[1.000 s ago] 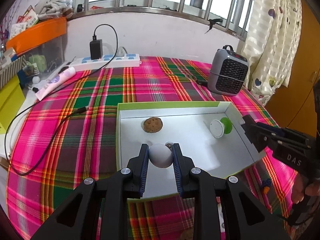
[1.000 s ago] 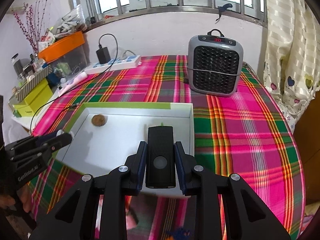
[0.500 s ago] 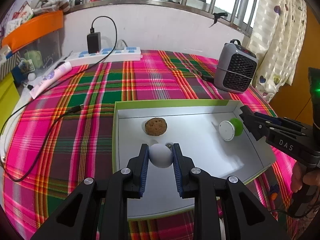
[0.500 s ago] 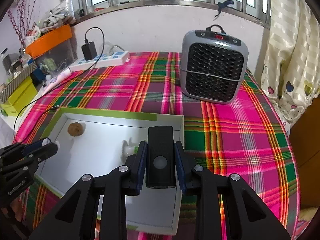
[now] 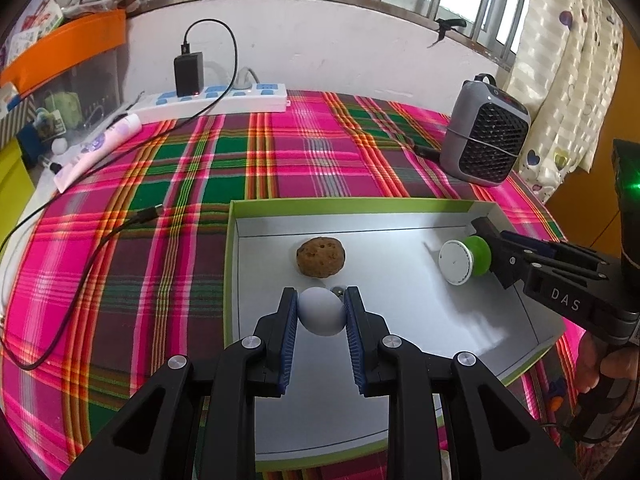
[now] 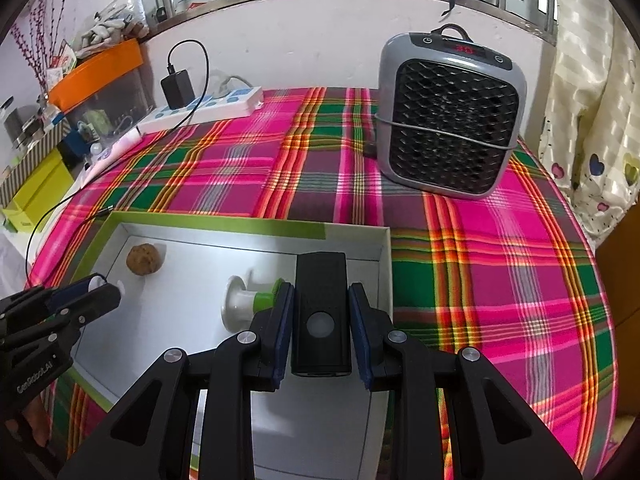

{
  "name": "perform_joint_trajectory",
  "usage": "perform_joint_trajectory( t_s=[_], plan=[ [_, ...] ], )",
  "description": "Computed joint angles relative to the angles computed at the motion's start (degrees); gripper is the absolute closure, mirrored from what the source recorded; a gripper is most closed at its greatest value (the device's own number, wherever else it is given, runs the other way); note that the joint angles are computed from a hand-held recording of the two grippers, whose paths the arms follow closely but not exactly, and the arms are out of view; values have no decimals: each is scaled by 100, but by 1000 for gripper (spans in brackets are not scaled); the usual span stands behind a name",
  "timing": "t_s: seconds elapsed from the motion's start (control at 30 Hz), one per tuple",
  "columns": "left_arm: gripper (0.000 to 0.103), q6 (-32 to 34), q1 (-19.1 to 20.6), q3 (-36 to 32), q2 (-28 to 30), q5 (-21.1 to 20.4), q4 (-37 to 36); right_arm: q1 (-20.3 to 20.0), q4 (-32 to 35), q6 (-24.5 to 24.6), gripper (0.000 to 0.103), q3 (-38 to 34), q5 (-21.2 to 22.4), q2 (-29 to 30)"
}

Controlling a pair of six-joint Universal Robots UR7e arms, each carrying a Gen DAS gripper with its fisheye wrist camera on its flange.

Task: Organize objects
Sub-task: 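Carry the white ball with the left tool into the box beside the walnut, then lower the white ball onto the box floor and open the left gripper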

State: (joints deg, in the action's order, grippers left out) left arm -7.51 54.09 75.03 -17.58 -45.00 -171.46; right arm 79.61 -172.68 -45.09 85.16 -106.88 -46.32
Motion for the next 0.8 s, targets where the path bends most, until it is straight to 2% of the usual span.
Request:
perform_joint_trajectory(
  t_s=[0.8],
  plan=[
    [81,18,33,-123,67,70,147,-13,140,-38,74,-86,38,62]
  ],
)
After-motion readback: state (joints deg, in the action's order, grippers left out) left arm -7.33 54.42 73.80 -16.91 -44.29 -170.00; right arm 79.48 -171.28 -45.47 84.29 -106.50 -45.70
